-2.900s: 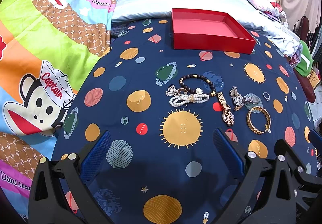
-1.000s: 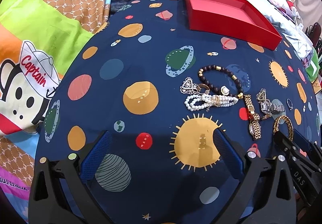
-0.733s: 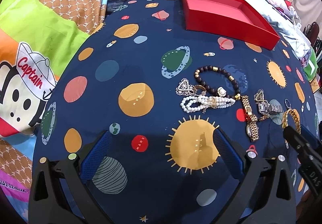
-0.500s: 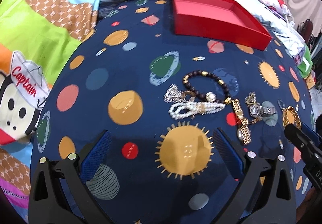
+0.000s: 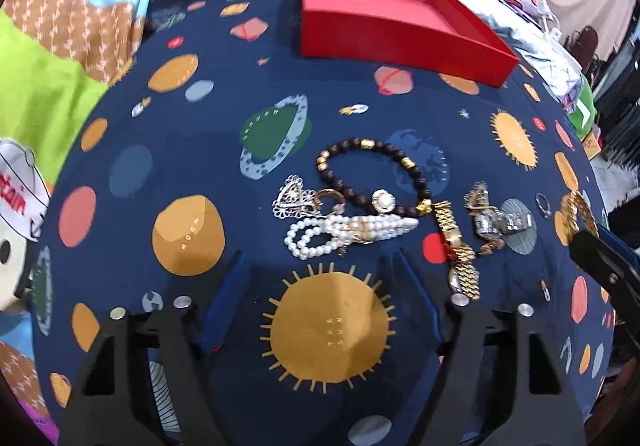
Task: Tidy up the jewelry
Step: 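Grasp the white pearl bracelet with the left tool while the right tool grasps the gold cuff bangle, then carry the pearl bracelet and gold bangle into the red tray and open both tools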
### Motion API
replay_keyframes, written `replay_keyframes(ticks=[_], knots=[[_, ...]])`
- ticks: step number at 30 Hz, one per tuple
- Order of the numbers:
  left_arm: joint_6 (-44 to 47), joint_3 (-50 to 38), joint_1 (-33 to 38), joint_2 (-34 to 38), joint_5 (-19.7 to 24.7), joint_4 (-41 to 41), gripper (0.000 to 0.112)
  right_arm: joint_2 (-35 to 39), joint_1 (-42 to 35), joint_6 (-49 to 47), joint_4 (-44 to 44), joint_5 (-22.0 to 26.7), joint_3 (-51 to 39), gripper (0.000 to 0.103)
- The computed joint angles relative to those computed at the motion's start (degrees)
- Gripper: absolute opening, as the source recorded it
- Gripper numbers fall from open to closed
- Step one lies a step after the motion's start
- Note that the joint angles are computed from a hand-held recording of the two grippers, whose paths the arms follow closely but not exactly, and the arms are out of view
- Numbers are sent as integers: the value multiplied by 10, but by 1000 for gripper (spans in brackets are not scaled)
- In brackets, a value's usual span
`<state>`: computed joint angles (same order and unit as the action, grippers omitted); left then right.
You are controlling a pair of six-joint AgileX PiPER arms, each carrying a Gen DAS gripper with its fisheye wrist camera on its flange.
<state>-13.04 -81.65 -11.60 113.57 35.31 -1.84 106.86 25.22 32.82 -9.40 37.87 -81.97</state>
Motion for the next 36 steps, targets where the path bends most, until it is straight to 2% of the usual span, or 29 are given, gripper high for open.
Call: replay_keyframes(ticks=[1, 6, 10, 12, 14, 19, 21, 23, 24, 28, 30, 31, 33, 34, 36], knots=[[-1, 7, -1, -3, -16, 5, 67, 1, 0, 1, -1, 1, -1, 58], [25, 7, -6, 2, -36, -4, 54, 7, 1, 4, -2, 2, -4, 58], [69, 4, -8, 3, -37, -35, 26, 10, 3, 3, 0, 3, -7, 58], [117, 5, -3, 1, -30, -85, 20, 12, 3, 3, 0, 4, -8, 58], [161, 12, 0, -6, -21, -135, 1, 12, 3, 2, 2, 4, -8, 58], [196, 29, -6, -26, -15, -169, 0, 11, 1, 0, 6, 3, -5, 58], [187, 27, -7, -31, -19, -165, 8, 11, 0, 1, 7, 2, -4, 58], [152, 14, -11, -27, -24, -138, 55, 10, -1, -1, 10, 1, -4, 58], [118, 7, -16, -24, -35, -108, 60, 10, 0, -1, 9, 1, -4, 58], [108, -43, -24, 15, -27, -86, 58, 9, -1, 0, 8, 1, -3, 58], [111, -76, -25, 44, -6, -85, 48, 8, -2, 0, 8, 1, -3, 58], [120, -86, -22, 55, 3, -94, 37, 8, -2, 0, 8, 2, -3, 58], [118, -82, -24, 53, -5, -87, 28, 6, -3, 1, 7, 2, -2, 58], [141, -85, -19, 54, 2, -110, 20, 5, -3, 1, 7, 2, -2, 58], [152, -81, -17, 52, 4, -123, 19, 7, -6, -3, 12, 2, -4, 58]])
